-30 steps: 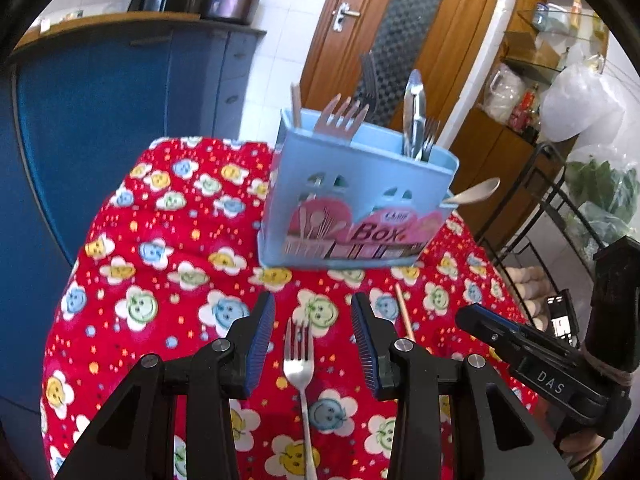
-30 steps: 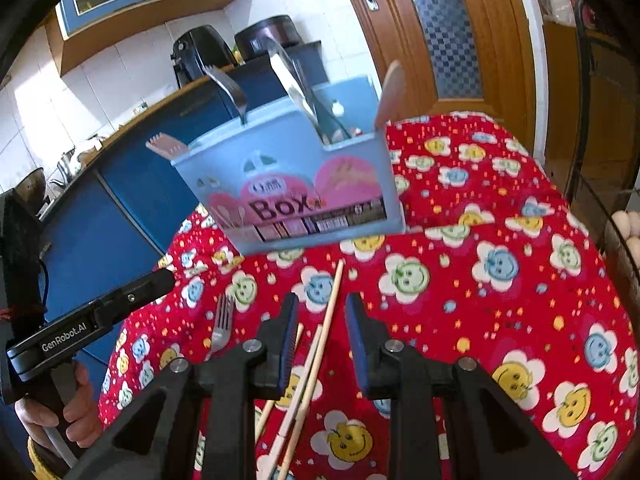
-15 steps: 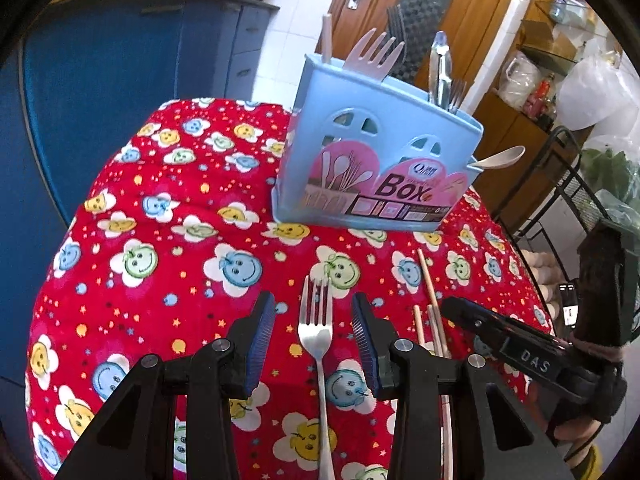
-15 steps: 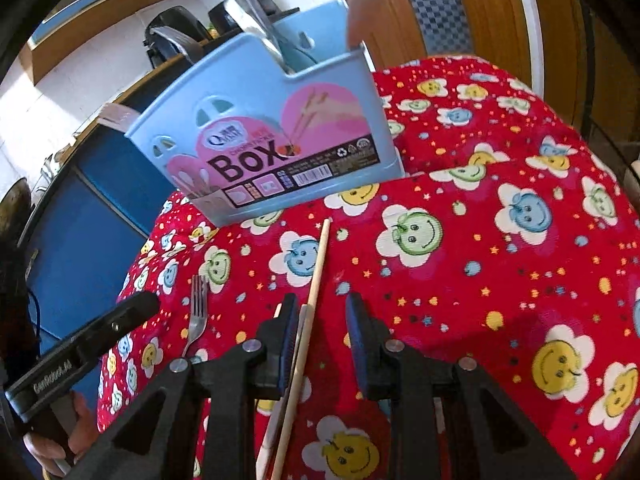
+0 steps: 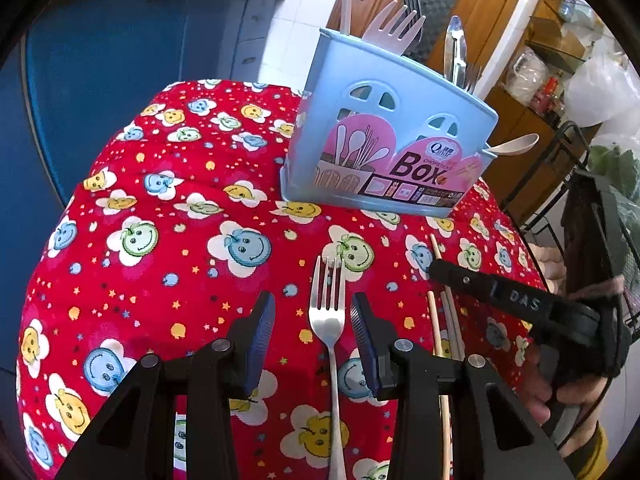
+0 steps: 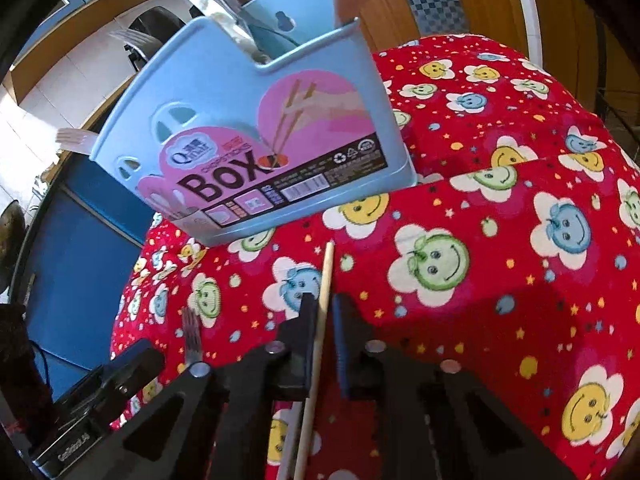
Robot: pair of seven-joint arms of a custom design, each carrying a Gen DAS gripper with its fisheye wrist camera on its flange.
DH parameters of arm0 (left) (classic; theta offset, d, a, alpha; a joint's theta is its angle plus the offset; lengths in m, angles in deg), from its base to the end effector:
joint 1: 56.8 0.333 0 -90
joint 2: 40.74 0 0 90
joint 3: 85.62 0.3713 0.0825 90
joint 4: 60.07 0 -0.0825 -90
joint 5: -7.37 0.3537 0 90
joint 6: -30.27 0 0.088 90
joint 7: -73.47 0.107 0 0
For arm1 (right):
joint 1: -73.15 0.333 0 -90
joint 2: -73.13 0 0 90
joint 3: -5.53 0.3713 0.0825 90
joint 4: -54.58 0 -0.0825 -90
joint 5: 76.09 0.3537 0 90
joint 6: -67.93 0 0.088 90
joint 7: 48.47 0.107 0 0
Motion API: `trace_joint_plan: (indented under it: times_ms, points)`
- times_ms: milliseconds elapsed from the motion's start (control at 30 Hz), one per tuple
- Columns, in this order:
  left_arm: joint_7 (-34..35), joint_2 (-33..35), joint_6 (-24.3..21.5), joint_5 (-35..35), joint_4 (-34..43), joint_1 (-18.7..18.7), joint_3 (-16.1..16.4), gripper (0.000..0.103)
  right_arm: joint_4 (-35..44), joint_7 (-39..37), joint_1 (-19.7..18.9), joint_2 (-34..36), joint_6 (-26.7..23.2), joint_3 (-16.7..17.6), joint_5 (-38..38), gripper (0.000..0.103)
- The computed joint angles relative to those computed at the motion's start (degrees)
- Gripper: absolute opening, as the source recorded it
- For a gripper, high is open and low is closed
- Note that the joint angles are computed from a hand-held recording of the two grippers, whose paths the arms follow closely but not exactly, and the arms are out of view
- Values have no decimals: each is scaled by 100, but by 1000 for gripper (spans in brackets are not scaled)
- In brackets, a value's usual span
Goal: Organize utensils
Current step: 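Lower the left tool onto a metal fork and close while the right tool closes on a chopstick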
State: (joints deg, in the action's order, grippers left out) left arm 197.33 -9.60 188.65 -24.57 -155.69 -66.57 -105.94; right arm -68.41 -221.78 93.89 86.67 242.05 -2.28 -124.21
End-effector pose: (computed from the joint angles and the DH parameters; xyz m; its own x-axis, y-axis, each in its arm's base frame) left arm 0.6579 -0.2954 0.4270 -0.5819 -0.7591 0.2918 -0.7284 0.3268 -0.6022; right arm 0.5577 0.1918 0.4255 -0.4420 -0.7928 -0.4197 -0.6259 0.6077 -0.4888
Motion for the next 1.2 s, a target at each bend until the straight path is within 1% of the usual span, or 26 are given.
trace_joint_plan:
  times_ms: [133,200,267,300,333,433,467,700,733,800,833,967,1133,1200]
  points:
    - [-27,23,-36,27,18,-9,17,40,-40,96,42,-42,70,-72,-135,6]
    - [-57,54,-86,57,61,-24,28,40,-71,340,127,-98,151,-200,-411,6]
    - [-55,102,-141,89,122,-36,28,40,-87,662,220,-197,114,-305,-805,6]
    - [-63,129,-158,121,155,-57,42,40,-99,809,216,-251,79,-294,-984,6]
    - [-50,157,-179,139,188,-59,38,40,-116,931,192,-300,63,-270,-1137,6]
    - [153,277,-226,35,312,33,-114,40,-191,1211,85,-446,29,-143,-1512,6]
    - [166,306,-208,25,342,17,-110,40,-212,1262,40,-487,10,-82,-1594,6]
    - [-20,510,-230,313,590,-214,96,40,-268,1882,-282,-661,-29,309,-2311,6]
    - [-8,516,-183,364,580,-234,102,39,-266,1970,-328,-672,-20,358,-2412,6]
    - [-28,520,-69,493,555,-303,151,23,-261,2166,-400,-684,-9,437,-2611,6]
    - [-38,532,-95,521,573,-295,137,22,-265,2223,-429,-695,-20,477,-2667,6]
    - [183,489,-34,376,463,-121,-108,22,-278,2396,-518,-721,-60,589,-2846,6]
    - [468,348,221,128,204,-3,-306,22,-278,2714,-574,-782,-106,662,-3183,6]
    - [667,275,376,-71,81,112,-465,22,-277,2851,-589,-835,-181,705,-3366,6]
